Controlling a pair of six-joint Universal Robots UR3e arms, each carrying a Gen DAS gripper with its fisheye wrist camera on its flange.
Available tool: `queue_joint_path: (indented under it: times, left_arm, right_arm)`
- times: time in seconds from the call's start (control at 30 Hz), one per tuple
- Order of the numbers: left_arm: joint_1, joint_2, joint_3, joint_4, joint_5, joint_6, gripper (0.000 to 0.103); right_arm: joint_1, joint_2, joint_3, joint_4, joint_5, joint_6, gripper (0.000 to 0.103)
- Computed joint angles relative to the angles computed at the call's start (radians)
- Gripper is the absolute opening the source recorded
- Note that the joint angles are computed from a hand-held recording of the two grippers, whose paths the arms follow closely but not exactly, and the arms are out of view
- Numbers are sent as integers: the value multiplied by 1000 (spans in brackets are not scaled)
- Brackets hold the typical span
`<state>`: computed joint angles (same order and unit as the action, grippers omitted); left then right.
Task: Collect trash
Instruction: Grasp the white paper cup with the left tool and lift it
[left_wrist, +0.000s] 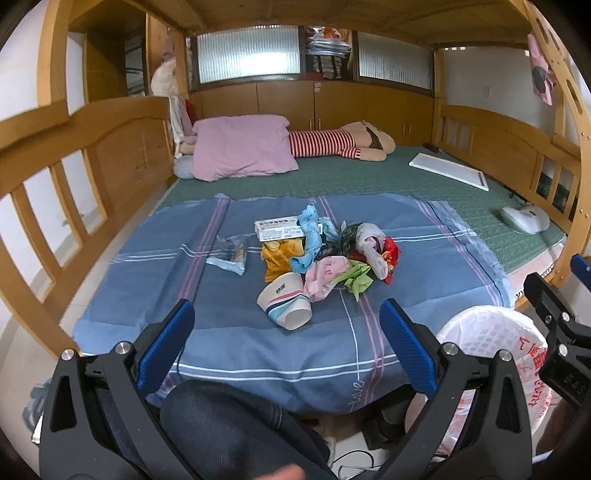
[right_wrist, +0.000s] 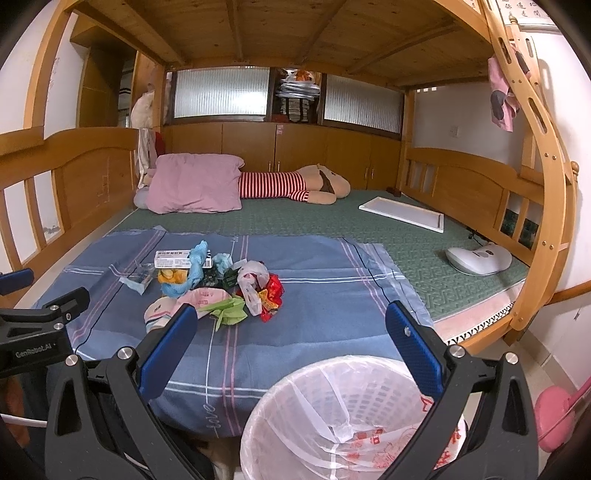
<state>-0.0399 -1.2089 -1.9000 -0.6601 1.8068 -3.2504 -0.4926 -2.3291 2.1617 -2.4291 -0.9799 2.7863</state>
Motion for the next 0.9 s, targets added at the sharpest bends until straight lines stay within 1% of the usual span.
queue_joint_path:
  times: [0.07,0.1,0.17,0.2,0.23,0.27,0.3,0.33,0.37,0.4,0.43,0.47,0.5,0.53,0.57,0.63,0.67,0.7,0.77,0.8,0.83,0.87,0.9]
  left_arm:
    - [77,-7,-11,24,-57,31,100]
    - [136,-12,-23,50,-100,52,99]
    - [234,-56,-28,102,-144,71,94]
    - [260,-77,-28,121,-155,75,90]
    - [295,-112,-21,143,-172,80,82]
    - [335,-165,-2,159,-198,86,78]
    - [356,-202,20,156,-219,91,71]
    - [390,-263,62,135,-269,107,66]
    - [407,-306,96,109,-304,119,63]
    - [439,-392,172,39,-390,147,59]
    - [451,-439,211,5,-431,157,59]
    - [463,-495,265,-45,-480,167,61]
    - [469,-569,333,-110,-536,180,72]
    - [465,-644,403,-176,-573,186,87]
    - [459,-705,453,-214,-600,176,91]
    - [459,-777,493,-250,-654,164,92]
    - [460,-823,532,-305,-695,174,92]
    - [459,-857,562,-342,-718,183,93]
    - [448,-912,614,-389,-717,181,94]
    - [432,-958,667,-430,-687,183,93]
    - [425,-983,696,-443,-666,186,86]
    - [417,-993,707,-447,-641,186,83]
    - [416,-985,682,-415,-635,190,78]
  right_arm:
    - [57,73,-16,-49,-30,24,100]
    - [108,131,-35,-81,-64,45,100]
    - [219,254,-70,-157,-143,95,100]
    - [258,298,-83,-182,-176,111,99]
    - [312,358,-102,-213,-219,133,96]
    - [348,406,-123,-224,-244,147,89]
    - [377,456,-153,-218,-251,160,86]
    - [395,495,-176,-208,-248,176,79]
    - [417,528,-191,-214,-258,193,72]
    - [456,581,-218,-223,-294,212,69]
    - [478,606,-230,-230,-320,221,65]
    - [496,628,-238,-235,-344,226,63]
    - [514,659,-253,-237,-367,236,63]
    - [525,689,-265,-239,-381,246,63]
    - [527,705,-275,-230,-384,254,64]
    - [524,742,-301,-216,-389,278,64]
    - [529,761,-315,-219,-403,289,64]
    - [533,782,-332,-221,-419,300,64]
    - [544,824,-372,-224,-443,314,64]
    - [552,841,-386,-229,-453,315,64]
    - [560,855,-399,-234,-467,314,64]
    - [566,863,-408,-238,-476,311,64]
    - [573,873,-416,-247,-485,309,64]
